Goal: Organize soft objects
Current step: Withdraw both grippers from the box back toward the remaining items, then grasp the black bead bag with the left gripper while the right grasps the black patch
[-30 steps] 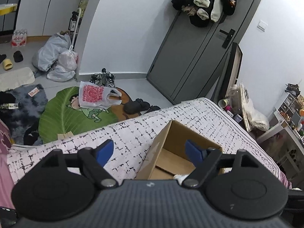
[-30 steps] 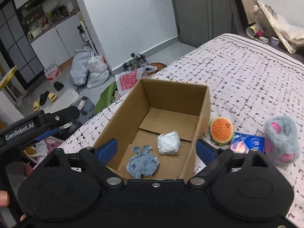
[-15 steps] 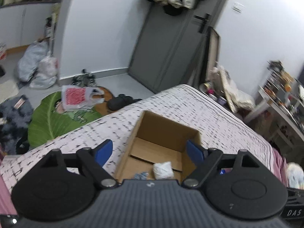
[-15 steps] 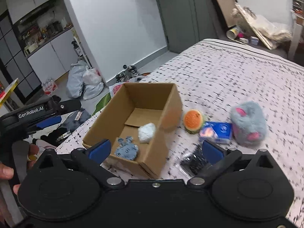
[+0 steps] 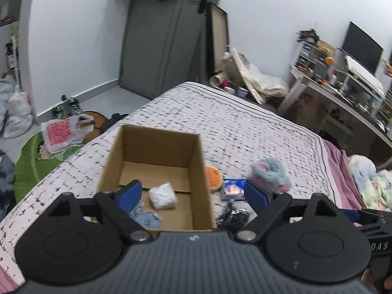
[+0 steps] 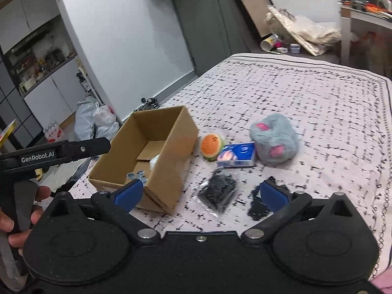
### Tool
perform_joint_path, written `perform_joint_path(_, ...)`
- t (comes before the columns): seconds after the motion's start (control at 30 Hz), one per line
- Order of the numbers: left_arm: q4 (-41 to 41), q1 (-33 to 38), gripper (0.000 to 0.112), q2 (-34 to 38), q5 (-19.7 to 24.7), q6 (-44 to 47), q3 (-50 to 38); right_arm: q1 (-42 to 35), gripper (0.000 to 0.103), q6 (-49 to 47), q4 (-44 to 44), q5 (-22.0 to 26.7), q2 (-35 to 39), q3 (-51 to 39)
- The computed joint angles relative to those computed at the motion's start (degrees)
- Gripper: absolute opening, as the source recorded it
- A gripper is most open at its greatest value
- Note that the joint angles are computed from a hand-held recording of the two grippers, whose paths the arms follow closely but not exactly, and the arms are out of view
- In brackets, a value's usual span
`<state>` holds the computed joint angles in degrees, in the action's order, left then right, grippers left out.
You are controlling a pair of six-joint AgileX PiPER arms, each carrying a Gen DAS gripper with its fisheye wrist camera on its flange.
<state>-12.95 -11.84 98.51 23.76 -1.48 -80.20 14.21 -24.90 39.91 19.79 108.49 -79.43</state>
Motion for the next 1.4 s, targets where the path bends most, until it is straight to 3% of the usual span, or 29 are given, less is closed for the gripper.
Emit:
perform_joint_path(0.23, -3.8, -2.7, 0.09, 3.2, 1.3, 7.1, -2.2, -3.0, 0.103, -7.9, 8.5, 0.1, -1.3, 4.0)
perform_joint_path(0.53, 2.6, -8.1, 0.092, 7.5, -1.4, 5.9, -3.5, -7.0, 0.103, -17.0, 18.9, -0.1, -1.6, 7.7)
perform_joint_path(0.7, 8.0, -10.0, 0.092, 10.5, -0.6, 1.4, -6.4, -9.6, 0.103, -18.7, 20.9, 1.5, -0.9, 7.9)
perform_joint_path(0.9, 5.9, -10.5, 0.092, 14.9, 4.3, 4.0, -12.8, -12.0, 0.103, -21.2, 24.3, 3.1, 0.1, 8.0)
perform_joint_path(1.27, 9.9, -13.0, 0.091, 23.3, 7.9, 2.9, -20.9, -13.8, 0.097, -23.2, 27.7, 4.0, 3.0, 7.1)
perform_joint_path(1.4, 11.2, -13.3, 0.089, 24.7, 7.3, 1.2, -22.0, -14.1, 0.095, -22.2, 26.9, 4.6, 4.4, 5.8)
